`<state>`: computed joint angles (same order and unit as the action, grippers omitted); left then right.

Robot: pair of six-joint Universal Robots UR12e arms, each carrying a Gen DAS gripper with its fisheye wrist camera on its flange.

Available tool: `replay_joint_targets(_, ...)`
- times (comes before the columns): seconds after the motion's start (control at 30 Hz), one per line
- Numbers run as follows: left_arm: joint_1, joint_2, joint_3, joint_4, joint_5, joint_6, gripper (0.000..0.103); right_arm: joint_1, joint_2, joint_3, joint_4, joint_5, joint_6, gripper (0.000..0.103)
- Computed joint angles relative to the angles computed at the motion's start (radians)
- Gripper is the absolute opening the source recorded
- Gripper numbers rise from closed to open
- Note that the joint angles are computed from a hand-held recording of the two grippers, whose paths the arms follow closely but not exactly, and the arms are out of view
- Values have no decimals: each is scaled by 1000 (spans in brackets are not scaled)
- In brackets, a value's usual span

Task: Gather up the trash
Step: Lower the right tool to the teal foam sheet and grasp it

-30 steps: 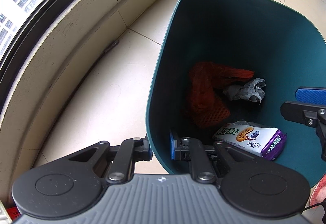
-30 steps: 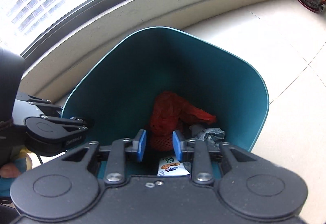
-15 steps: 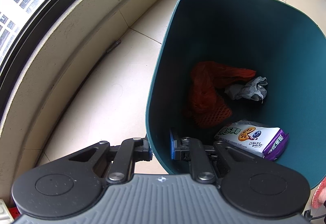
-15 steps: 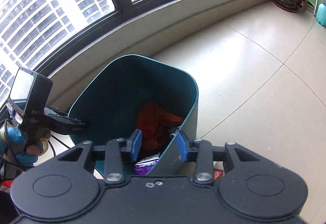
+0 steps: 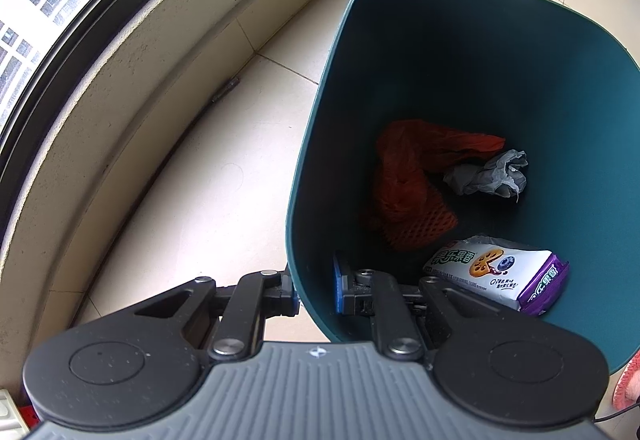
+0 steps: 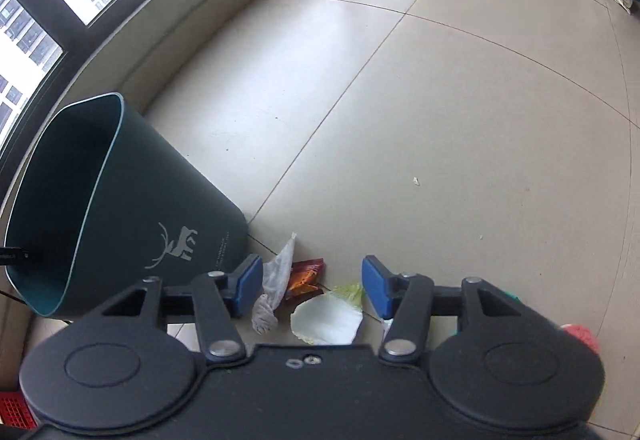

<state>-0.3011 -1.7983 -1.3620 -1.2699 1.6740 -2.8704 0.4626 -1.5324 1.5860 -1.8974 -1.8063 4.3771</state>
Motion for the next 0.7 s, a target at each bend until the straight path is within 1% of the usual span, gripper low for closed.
replay_joint_targets(0.03, -1, 0, -1, 1, 2, 0, 14, -5, -18, 20, 24, 0, 34, 57)
replay_joint_targets(0.1, -3, 1, -2, 1, 5, -1, 14, -13, -43, 61, 36, 12, 93, 59)
replay_joint_targets(0.17, -4, 0, -1, -1, 7, -2, 14, -20, -71, 104, 43, 22, 145, 64)
replay_joint_targets(0.2, -4, 0, -1, -1, 7, -2, 14, -16, -75, 114, 50, 24, 170, 65)
replay_joint_targets(0.33, -4, 0, -1, -1, 8, -2, 14, -24, -103, 164, 85, 40, 234, 73)
replay_joint_targets(0.37, -4, 0, -1, -1, 8, -2, 14, -27, -109, 177, 92, 45, 246, 77)
replay_joint_targets(0.4, -4, 0, -1, -2, 8, -2, 14, -28, -104, 185, 91, 50, 265, 80)
replay_joint_targets(0.47, -4, -2, 2, -10, 11, -4, 14, -37, -113, 214, 87, 64, 293, 86)
replay_joint_targets(0.57, -7, -2, 1, -8, 24, -1, 14, -52, -123, 258, 73, 97, 343, 87)
replay_joint_targets(0.7, -9, -4, 0, -5, 35, 3, 14, -69, -123, 307, 53, 143, 382, 88)
